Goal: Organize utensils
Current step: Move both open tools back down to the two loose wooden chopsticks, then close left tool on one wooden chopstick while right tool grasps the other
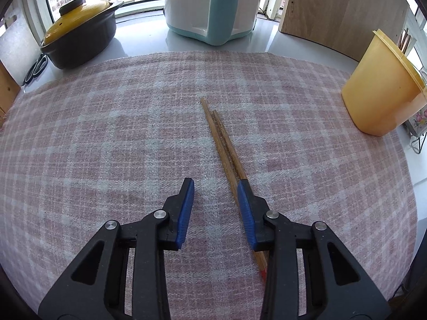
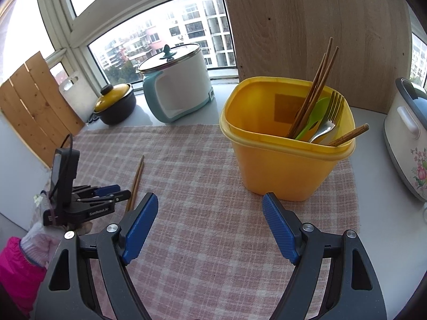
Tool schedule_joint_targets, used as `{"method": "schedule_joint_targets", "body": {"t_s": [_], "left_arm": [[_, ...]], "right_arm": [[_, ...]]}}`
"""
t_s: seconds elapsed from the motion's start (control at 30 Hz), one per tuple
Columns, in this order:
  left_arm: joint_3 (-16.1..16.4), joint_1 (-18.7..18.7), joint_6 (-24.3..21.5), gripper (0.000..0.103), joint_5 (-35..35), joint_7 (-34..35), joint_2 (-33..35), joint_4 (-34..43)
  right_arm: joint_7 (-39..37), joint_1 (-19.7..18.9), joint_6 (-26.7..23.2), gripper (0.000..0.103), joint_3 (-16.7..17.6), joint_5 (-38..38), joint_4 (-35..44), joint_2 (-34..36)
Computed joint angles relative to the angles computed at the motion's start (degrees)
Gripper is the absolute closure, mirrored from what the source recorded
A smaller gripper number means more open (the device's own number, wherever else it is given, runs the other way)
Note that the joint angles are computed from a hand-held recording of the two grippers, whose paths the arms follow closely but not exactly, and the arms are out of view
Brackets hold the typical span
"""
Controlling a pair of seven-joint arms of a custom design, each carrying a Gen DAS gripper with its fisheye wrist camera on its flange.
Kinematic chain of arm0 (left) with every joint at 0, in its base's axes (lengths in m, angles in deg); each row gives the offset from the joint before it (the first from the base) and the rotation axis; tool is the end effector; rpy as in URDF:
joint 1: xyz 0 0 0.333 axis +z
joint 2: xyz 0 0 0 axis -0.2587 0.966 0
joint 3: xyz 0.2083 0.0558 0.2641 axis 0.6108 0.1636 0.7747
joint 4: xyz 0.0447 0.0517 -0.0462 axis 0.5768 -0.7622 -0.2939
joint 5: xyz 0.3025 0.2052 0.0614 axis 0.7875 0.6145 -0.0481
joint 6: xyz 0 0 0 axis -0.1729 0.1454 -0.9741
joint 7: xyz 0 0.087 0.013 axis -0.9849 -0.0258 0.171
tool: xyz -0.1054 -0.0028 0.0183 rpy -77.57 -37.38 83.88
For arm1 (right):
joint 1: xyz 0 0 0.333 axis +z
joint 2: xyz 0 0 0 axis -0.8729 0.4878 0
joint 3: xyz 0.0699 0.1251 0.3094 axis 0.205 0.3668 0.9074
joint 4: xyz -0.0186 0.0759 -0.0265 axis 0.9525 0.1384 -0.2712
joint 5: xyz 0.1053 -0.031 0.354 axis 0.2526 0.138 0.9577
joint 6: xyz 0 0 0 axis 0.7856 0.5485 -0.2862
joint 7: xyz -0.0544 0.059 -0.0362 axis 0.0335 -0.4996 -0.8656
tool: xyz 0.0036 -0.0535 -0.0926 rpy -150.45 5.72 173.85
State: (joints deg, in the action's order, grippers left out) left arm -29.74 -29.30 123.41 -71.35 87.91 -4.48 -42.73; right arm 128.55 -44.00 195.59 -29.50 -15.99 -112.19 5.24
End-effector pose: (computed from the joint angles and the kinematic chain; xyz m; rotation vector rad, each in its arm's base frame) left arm 0.6720 -0.2049 0.3131 -2.0531 1.9345 -0.5418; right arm 0.6467 0.2971 0.4036 -2.0133 1.3968 -0.3145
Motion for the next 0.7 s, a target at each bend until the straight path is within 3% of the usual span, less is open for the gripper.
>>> {"method": "schedule_joint_targets", "body": {"t_s": [0.2, 0.27, 0.33, 0.43, 0.7], "left_arm": [[-0.1, -0.7, -3.5, 0.079, 0.9, 1.4, 2.6, 4.6], [1.2, -2.0, -3.4, 0.081, 2.7, 0.9, 2.9, 5.0], [0.3, -1.1, -3.0, 0.091, 2.0, 1.3, 2.8, 4.7], [-0.8, 0.4, -1.8, 0.094, 0.6, 2.4, 2.2, 3.3], [-1.7, 2.7, 2.2, 0.097, -2.5, 3.5, -1.0, -3.2]], "right_arm": [[-0.3, 0.5, -1.4, 0.023, 0.6, 0.2, 1.8, 1.3], [-0.4, 0.7, -1.6, 0.023, 0.6, 0.2, 2.3, 1.8], [-0.4, 1.0, -2.2, 0.023, 0.7, 0.3, 3.1, 2.3], [-0.4, 1.8, -3.8, 0.023, 0.5, 0.1, 5.0, 3.5], [-2.1, 2.7, -14.5, 0.026, 2.7, 2.8, 16.0, 10.5]]}}
